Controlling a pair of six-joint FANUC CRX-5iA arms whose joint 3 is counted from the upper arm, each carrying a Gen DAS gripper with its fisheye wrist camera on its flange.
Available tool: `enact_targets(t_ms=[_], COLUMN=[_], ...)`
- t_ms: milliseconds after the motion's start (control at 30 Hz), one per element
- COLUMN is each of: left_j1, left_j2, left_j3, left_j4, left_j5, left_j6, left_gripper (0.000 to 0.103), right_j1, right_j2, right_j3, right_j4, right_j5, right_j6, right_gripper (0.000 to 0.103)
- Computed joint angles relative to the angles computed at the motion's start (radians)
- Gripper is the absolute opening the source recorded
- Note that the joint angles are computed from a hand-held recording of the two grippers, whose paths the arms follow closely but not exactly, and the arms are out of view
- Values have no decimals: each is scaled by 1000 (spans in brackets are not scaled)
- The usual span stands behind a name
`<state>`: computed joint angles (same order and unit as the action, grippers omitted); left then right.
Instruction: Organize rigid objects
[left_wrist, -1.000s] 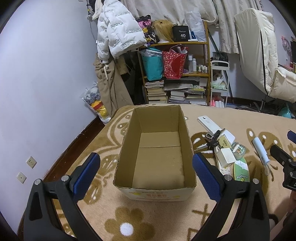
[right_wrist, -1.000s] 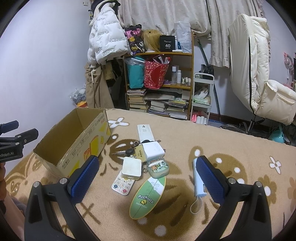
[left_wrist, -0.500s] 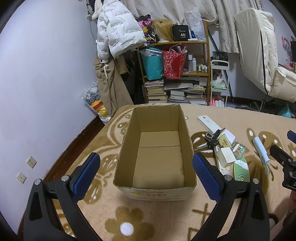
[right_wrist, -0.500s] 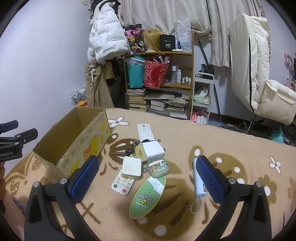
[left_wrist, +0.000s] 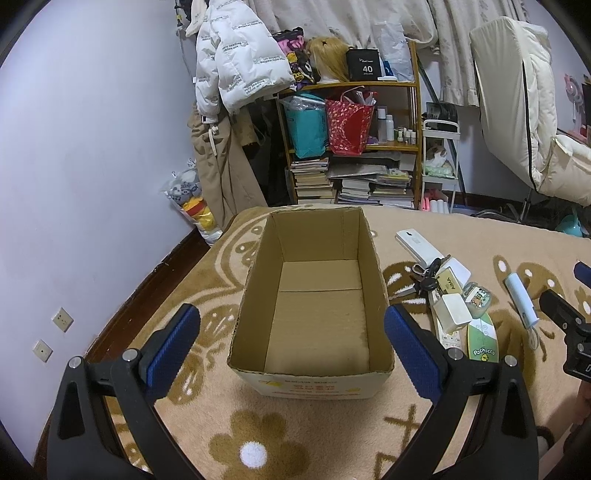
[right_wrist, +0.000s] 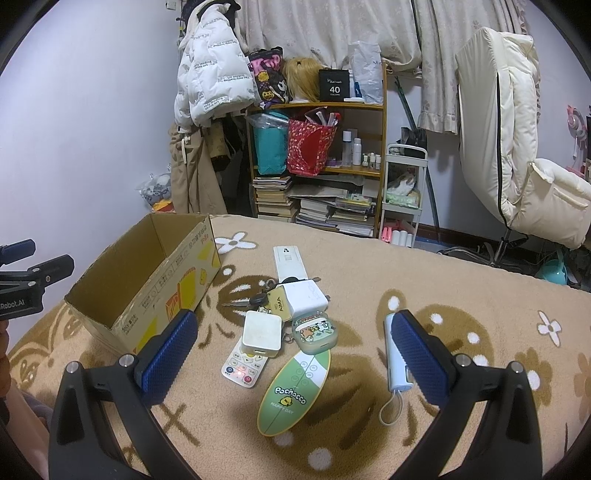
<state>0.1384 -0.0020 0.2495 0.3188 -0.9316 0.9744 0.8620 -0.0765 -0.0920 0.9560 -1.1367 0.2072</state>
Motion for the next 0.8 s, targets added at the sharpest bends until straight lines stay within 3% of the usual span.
enact_targets(t_ms=[633, 800], left_j1=[3, 3], left_j2=[0, 20], left_j3=[-7, 25], left_j4=[4, -2], left_j5=[-3, -34], left_j6=[-15, -8], left_gripper=[99, 99], right_j1=[-3, -10], right_j2=[3, 8], right_j3=[6, 14], right_j4=[-5, -14], right_j5=[0, 1], right_j6=[7, 22], right_gripper=[103, 103])
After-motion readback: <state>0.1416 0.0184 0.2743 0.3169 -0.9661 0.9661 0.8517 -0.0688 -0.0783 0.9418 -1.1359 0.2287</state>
